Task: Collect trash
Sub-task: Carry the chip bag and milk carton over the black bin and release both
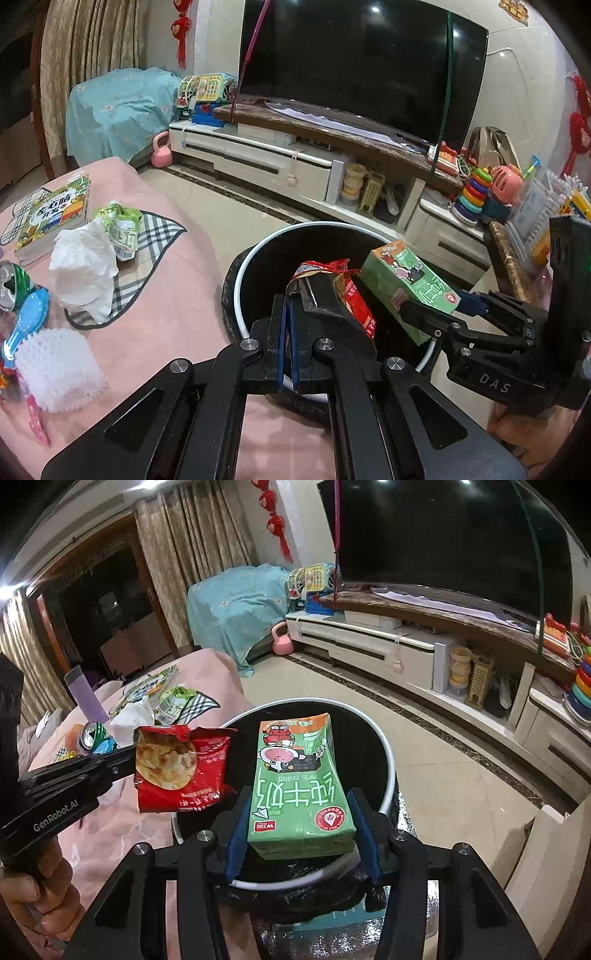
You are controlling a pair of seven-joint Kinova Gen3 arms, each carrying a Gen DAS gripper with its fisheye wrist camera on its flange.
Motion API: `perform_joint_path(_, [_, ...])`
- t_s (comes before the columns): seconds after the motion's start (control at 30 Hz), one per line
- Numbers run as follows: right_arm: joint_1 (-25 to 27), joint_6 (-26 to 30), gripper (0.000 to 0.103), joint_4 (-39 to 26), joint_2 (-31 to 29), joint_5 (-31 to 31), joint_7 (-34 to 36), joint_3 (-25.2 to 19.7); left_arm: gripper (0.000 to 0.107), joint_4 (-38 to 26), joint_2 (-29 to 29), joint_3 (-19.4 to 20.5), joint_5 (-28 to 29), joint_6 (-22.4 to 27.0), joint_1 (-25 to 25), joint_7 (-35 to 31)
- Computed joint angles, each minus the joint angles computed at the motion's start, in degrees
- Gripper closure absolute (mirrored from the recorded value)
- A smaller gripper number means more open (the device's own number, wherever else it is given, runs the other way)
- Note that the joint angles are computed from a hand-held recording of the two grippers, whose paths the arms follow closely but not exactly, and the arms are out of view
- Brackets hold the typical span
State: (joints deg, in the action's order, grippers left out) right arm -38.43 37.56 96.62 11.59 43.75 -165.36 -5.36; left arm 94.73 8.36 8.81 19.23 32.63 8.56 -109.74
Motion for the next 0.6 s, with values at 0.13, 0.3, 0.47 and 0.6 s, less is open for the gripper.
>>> perform_joint_path(0.13, [1.3, -0.1, 0.052, -1.1, 0.9, -2.7, 3.6, -0.1, 0.106, -1.2, 1.2, -0.2, -1.5, 0.9, 0.6, 1.7])
perform_joint_path(0.3, [1.5, 0.8, 0.052, -2.2, 1.6, -4.8, 6.5, 0.4, 0.106, -2.1, 2.2, -0.2, -2.6, 1.7, 0.8, 2.7])
perform_joint_path(0.47, [1.7, 1.6, 0.052, -3.0, 2.0, -6.4, 8.5, 0.9, 0.105, -3.2, 3.2, -0.1, -3.9, 2.5, 1.4, 3.9])
perform_joint_path(0.6, [2.9, 1.6, 0.05, -4.0, 2.7, -8.9, 11.2, 0.9, 0.087, -5.0, 4.5, 0.3, -2.7, 5.4, 0.3, 3.9])
